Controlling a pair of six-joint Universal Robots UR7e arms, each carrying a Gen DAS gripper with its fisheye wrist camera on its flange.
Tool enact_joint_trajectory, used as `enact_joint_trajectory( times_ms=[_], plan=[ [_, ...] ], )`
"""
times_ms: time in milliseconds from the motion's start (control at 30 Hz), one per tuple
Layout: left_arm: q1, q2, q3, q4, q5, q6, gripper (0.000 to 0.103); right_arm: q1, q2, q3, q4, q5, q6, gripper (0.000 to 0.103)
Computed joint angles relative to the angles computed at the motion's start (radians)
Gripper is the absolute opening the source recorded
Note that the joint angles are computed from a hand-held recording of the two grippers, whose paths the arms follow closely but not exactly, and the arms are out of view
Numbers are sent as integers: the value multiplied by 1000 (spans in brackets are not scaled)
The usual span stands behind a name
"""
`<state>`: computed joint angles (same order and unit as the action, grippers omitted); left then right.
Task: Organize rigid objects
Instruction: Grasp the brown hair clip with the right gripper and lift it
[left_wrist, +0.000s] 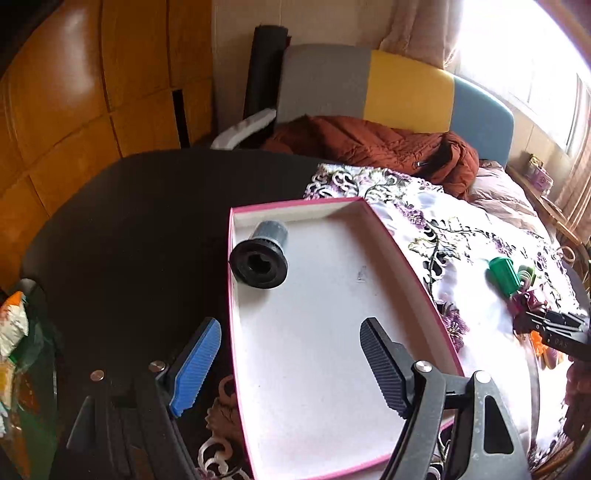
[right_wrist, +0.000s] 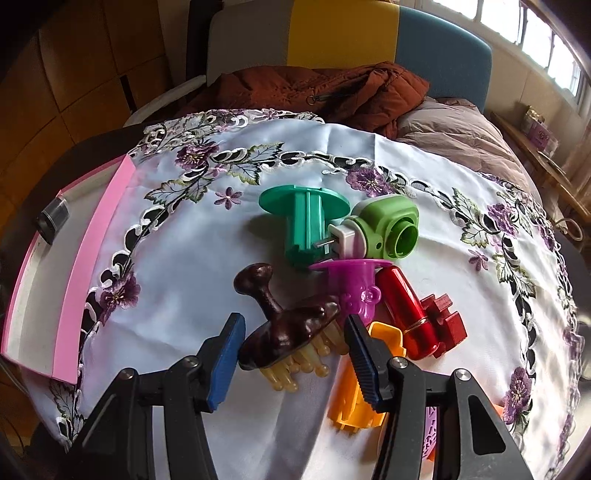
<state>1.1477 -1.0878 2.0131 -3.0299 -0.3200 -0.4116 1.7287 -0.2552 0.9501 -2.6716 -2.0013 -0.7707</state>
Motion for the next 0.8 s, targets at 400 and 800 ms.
enact_joint_trajectory(
  times_ms=[400, 800],
  plan=[
    [-22, -43, 46, 97, -27, -122, 78, 7, 0, 23, -53, -21, -23, 56],
    [-9, -70, 93, 91, -54, -166, 78, 18, 11, 26, -83, -63, -13, 56]
  ],
)
